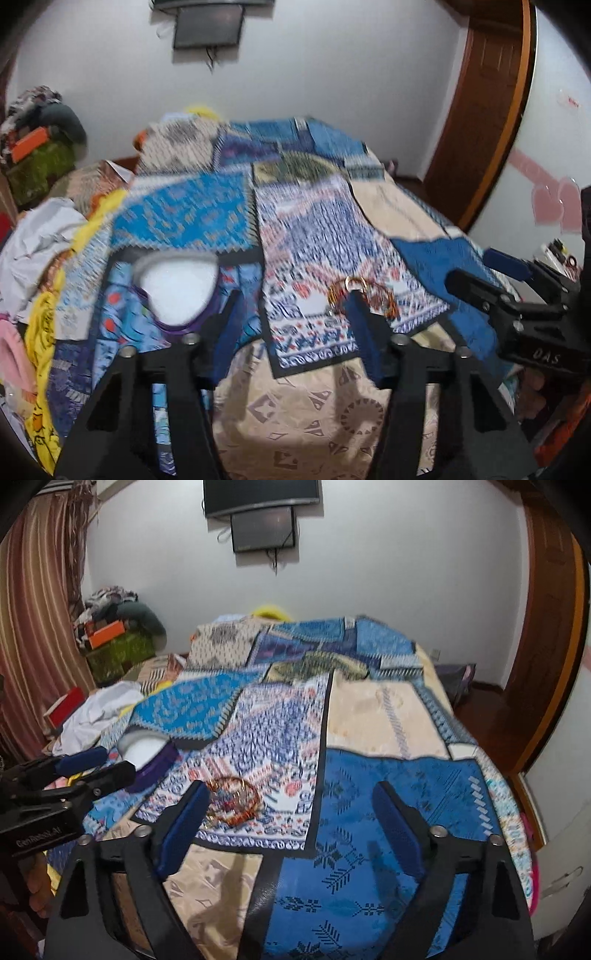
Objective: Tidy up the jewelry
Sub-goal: 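Move both grippers down toward the jewelry pile beside the heart tin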
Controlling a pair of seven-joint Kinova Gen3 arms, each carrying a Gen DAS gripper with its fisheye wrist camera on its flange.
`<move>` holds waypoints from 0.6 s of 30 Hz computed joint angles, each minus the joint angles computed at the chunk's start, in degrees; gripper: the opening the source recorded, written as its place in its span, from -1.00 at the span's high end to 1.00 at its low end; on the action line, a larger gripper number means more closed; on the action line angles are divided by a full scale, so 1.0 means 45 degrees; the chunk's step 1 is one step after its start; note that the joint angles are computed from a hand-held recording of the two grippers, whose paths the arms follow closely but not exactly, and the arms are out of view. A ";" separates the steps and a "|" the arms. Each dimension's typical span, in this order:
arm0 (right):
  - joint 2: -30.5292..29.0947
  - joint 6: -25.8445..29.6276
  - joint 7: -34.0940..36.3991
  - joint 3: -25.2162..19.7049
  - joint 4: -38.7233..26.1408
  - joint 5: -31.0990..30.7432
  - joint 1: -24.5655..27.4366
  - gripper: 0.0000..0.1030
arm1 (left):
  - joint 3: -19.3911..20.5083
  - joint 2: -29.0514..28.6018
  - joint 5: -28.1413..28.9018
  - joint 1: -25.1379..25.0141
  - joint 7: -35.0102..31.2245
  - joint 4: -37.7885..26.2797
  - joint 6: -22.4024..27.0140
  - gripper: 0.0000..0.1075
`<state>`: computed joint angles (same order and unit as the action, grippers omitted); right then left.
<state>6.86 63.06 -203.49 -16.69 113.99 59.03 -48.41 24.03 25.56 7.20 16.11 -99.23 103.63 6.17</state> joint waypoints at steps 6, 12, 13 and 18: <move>-0.0145 -0.1638 0.0245 0.0224 0.0500 -0.0152 0.0623 -0.30 | 0.0355 0.0874 0.0098 -0.0134 -0.0485 -0.0802 0.1007 0.42; -0.0238 -0.2825 0.0437 0.0371 0.0788 -0.0182 0.1037 -0.13 | 0.0339 0.1460 0.0472 -0.0012 -0.1188 -0.1459 0.1585 0.56; -0.0252 -0.2938 0.0443 0.0386 0.0809 -0.0168 0.1082 -0.12 | 0.0298 0.1519 0.0524 0.0039 -0.1285 -0.1527 0.1625 0.56; -0.0291 -0.3305 0.0607 0.0435 0.0871 -0.0214 0.1280 -0.12 | -0.0089 0.1839 0.0801 0.0398 -0.1393 -0.1884 0.1808 0.64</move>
